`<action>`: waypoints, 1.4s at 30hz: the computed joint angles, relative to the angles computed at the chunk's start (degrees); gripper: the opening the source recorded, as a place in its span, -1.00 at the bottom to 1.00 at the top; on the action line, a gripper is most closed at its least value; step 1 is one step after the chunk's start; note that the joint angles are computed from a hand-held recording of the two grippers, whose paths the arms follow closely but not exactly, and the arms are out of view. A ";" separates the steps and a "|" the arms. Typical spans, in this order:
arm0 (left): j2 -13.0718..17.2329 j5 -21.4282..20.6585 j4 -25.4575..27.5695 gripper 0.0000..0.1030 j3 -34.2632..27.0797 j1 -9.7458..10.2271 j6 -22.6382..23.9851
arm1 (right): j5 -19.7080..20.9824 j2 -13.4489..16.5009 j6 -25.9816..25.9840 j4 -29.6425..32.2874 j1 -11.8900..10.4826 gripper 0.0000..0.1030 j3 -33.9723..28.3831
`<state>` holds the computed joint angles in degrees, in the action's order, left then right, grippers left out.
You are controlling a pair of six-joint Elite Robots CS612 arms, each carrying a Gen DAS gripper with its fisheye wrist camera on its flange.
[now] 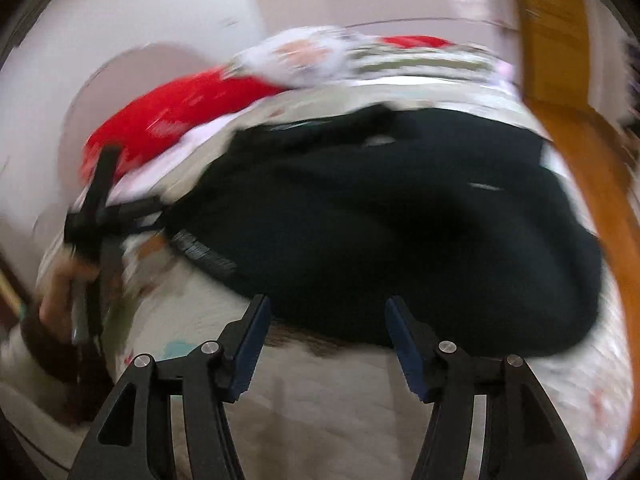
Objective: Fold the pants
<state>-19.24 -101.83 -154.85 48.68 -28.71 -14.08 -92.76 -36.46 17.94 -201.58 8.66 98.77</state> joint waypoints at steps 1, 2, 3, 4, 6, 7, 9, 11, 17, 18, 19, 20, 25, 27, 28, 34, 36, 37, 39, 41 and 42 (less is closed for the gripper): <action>0.01 1.07 0.72 0.12 -0.27 -0.20 1.13 | 1.03 0.53 -2.51 0.37 0.48 0.19 -1.04; 0.15 1.30 1.44 0.03 -0.71 -0.30 2.49 | 1.19 1.10 -5.08 1.36 0.95 0.18 -2.49; 0.20 1.02 1.68 -0.15 -0.89 -0.29 2.96 | 0.65 1.68 -6.66 2.27 1.45 0.18 -3.67; 0.27 0.13 1.80 -0.39 -1.10 -0.22 3.45 | 0.19 2.35 -8.69 3.89 1.89 0.18 -5.25; 0.28 -0.30 1.66 -0.39 -1.15 -0.15 3.70 | -1.00 3.31 -12.85 7.37 2.54 0.12 -7.71; 0.15 -0.49 1.33 -0.42 -0.86 -0.09 3.68 | -2.93 3.76 -13.80 9.31 2.72 0.00 -8.85; -0.09 -1.43 0.78 -0.50 -0.44 0.18 3.45 | -4.42 4.15 -14.29 9.30 2.82 -0.30 -9.47; -1.03 -3.12 -0.69 -0.51 1.11 0.76 2.79 | -3.83 3.78 -12.05 8.72 2.50 -0.51 -9.02; -5.47 0.36 -7.38 -0.54 9.00 2.38 0.98 | 4.19 2.59 -11.48 7.79 2.82 -0.56 -8.47; -5.50 1.37 -7.35 -0.54 9.12 2.52 0.71 | 5.42 2.68 -12.38 8.33 3.23 -0.56 -8.85; -5.72 2.62 -7.47 -0.54 9.74 2.71 0.26 | 6.90 3.13 -13.07 9.08 3.46 -0.56 -9.82; -5.61 3.97 -6.61 -0.54 9.88 2.95 -0.35 | 7.69 3.63 -13.26 9.49 3.72 -0.56 -10.60; -4.31 4.43 -4.68 -0.45 8.95 3.03 -2.05 | 10.64 5.96 -8.16 10.92 3.49 -0.37 -13.49; -4.84 7.35 -5.59 -0.26 9.90 2.41 -1.19 | 12.22 4.81 -4.87 8.31 2.47 -0.22 -11.08; -5.05 8.92 -5.31 -0.07 10.04 2.18 -0.85 | 10.42 3.77 -3.83 6.68 2.17 -0.14 -9.25; -6.47 11.10 -9.03 0.32 11.70 2.54 -2.20 | -10.69 -3.15 4.64 -2.42 -0.40 0.26 4.23; -6.61 12.42 -11.10 0.38 11.79 2.25 -1.91 | -17.68 -4.24 9.47 -1.80 -1.56 0.36 6.89; -6.76 12.62 -11.82 0.38 11.88 2.14 -1.55 | -20.14 -4.97 12.23 -0.04 -2.05 0.44 8.49; -7.19 12.76 -13.41 0.42 12.36 1.96 -1.06 | -18.74 -5.40 16.31 4.23 -3.87 0.47 9.65; -7.07 12.65 -13.78 0.52 12.02 1.77 -0.42 | -14.03 -4.60 19.27 4.47 -5.70 0.47 10.18; -6.98 12.52 -13.56 0.52 11.81 1.71 -0.20 | -11.00 -3.82 20.56 2.76 -6.62 0.39 10.37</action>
<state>-26.22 -89.31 -168.41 60.49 -26.99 -14.28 -103.77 -40.28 38.51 -198.82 2.04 109.15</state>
